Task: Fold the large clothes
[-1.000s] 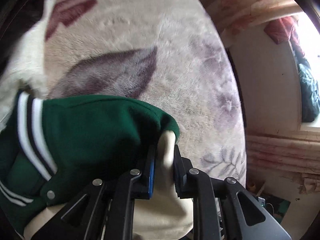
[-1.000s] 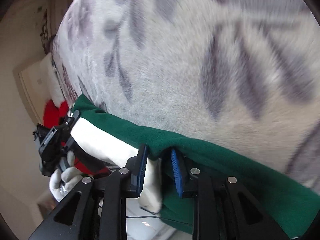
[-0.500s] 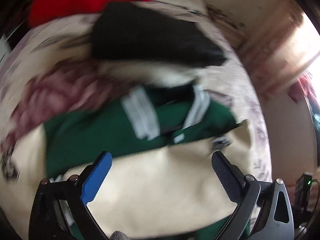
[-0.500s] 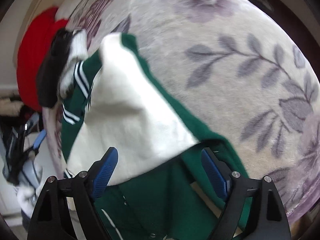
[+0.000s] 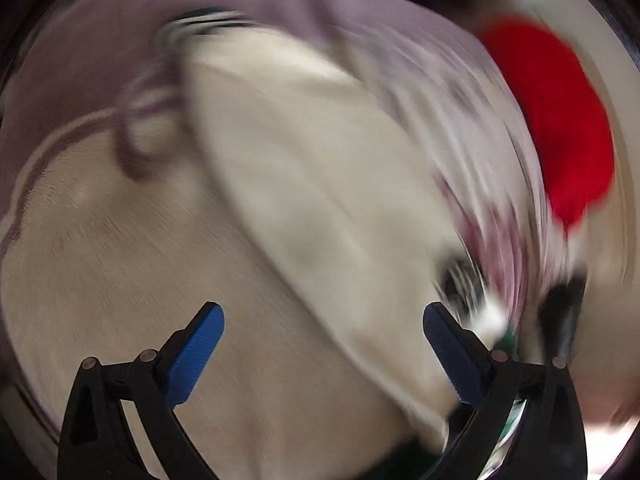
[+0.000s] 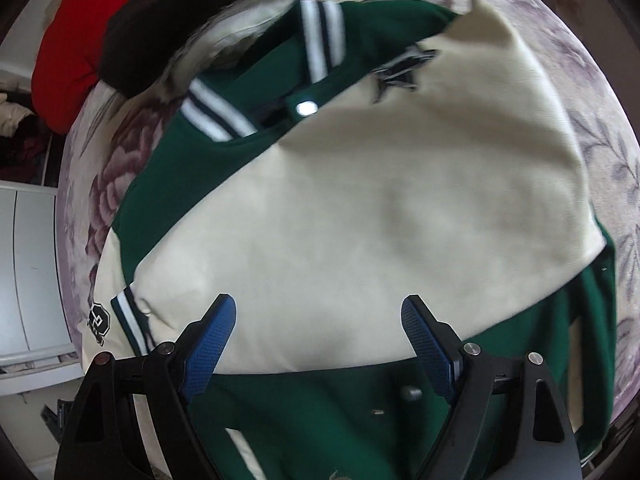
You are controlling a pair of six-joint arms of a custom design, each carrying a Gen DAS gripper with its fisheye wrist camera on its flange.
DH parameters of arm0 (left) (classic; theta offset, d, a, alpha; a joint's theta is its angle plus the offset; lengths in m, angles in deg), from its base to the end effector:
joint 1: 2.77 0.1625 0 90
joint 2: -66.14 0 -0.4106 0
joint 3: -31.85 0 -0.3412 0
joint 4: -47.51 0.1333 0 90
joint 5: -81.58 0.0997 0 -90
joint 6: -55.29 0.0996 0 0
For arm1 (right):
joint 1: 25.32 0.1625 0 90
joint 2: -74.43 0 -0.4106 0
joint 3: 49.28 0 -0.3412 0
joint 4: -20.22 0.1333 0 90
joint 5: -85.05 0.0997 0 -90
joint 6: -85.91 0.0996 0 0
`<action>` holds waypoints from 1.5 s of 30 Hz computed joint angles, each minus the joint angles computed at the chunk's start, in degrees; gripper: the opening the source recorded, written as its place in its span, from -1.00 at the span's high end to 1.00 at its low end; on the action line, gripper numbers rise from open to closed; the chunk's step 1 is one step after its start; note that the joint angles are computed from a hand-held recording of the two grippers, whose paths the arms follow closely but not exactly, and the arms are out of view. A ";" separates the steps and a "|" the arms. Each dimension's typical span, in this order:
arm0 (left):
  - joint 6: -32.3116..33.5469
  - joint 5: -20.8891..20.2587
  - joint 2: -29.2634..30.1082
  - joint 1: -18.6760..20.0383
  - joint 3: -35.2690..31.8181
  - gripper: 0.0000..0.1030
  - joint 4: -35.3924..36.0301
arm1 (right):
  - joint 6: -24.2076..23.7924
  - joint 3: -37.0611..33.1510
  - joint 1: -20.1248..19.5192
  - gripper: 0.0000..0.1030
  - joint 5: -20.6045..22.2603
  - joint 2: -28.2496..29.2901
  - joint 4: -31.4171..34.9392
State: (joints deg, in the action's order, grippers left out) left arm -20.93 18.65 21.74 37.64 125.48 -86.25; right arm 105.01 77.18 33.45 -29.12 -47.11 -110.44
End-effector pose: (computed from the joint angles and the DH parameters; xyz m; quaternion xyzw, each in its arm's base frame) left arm -0.3464 -0.5295 0.0936 -0.2128 0.9476 -0.1870 0.1478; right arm -0.0553 -0.2696 0.4677 -0.4539 -0.8150 0.2773 0.2298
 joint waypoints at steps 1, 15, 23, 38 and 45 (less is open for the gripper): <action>-0.73 -0.15 -0.95 2.09 2.10 -0.97 -4.64 | 1.76 -0.29 2.01 -0.68 -1.22 1.82 -0.61; 20.58 8.52 6.49 10.00 -10.61 0.81 -14.12 | 16.14 -6.18 18.67 -0.68 -9.28 21.95 -4.40; 26.70 8.48 5.67 8.34 -12.58 0.82 -16.16 | 13.55 -12.51 19.42 -0.67 -1.86 38.03 -6.42; 45.05 18.76 12.07 -4.66 -23.08 0.83 -13.84 | 12.54 -6.99 20.35 -1.00 -31.55 22.11 10.23; 49.05 14.97 20.28 -11.98 -31.06 0.85 -10.93 | -2.04 -0.16 6.20 -1.00 -17.54 3.17 3.84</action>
